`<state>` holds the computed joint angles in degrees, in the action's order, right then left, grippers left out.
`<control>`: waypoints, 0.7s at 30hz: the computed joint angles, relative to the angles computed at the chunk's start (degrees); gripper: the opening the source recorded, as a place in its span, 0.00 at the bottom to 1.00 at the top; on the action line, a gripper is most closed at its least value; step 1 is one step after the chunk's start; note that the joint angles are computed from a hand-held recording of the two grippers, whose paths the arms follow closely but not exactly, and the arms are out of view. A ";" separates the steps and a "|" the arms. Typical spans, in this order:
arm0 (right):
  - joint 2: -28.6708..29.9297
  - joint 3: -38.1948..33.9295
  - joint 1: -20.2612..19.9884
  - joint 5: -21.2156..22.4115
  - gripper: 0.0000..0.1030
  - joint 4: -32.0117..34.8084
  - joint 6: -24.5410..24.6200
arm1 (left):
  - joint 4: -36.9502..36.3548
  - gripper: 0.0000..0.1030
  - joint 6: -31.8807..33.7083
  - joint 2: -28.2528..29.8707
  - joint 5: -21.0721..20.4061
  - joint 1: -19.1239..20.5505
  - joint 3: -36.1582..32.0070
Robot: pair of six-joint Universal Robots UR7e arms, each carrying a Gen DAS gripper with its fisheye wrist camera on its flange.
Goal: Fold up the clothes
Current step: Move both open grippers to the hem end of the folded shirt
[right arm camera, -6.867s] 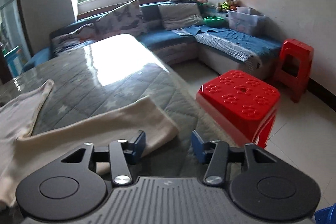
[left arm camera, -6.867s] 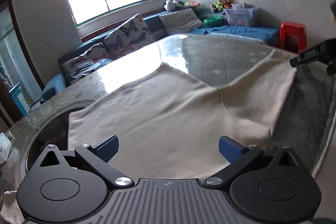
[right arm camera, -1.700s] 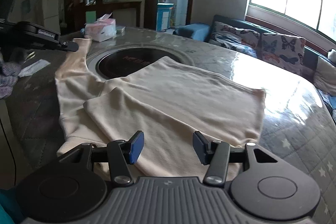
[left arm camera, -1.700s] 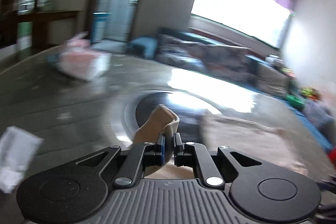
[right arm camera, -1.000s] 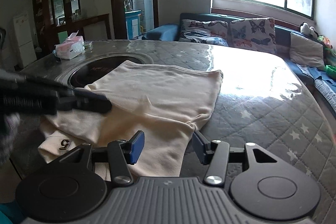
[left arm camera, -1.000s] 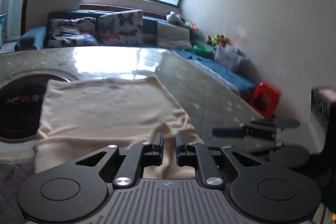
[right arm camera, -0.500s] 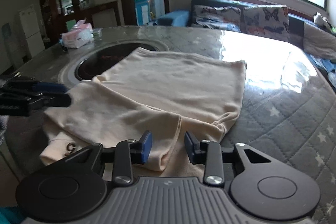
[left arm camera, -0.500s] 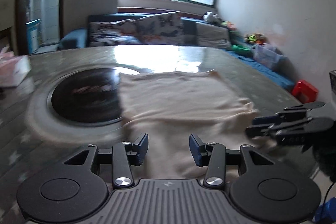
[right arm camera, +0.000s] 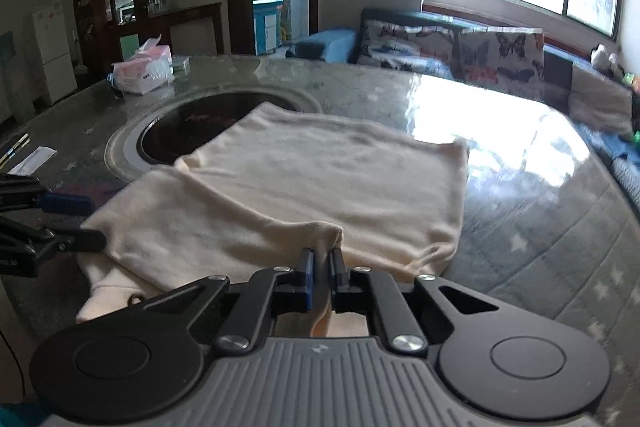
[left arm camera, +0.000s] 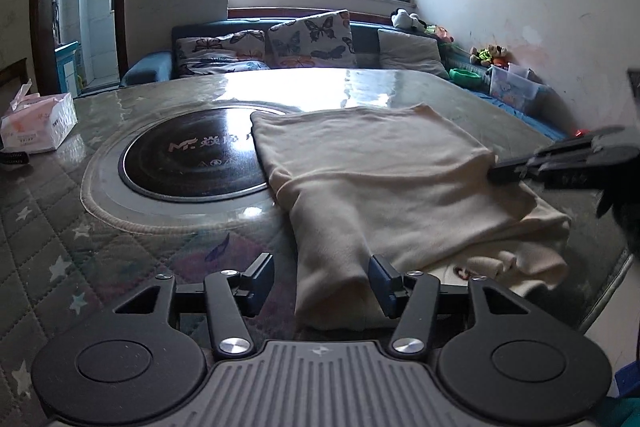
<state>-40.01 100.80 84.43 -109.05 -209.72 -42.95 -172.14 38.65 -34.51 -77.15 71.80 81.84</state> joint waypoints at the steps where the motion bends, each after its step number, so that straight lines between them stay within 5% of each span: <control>1: -0.36 0.35 0.52 -0.45 0.07 -0.76 -0.60 | 0.22 0.54 0.09 0.12 0.16 0.04 -0.18; 10: 1.22 -0.39 0.72 -5.56 0.07 -1.88 0.47 | 1.30 0.54 1.59 -0.06 1.64 0.25 -0.68; 21: 0.38 0.13 0.54 -3.46 0.11 -3.94 -0.44 | 1.66 0.54 2.46 -0.13 -2.67 -0.89 -3.01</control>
<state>-39.63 100.92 84.98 -112.51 -213.66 -43.38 -170.48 41.10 -34.65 -79.81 70.91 78.84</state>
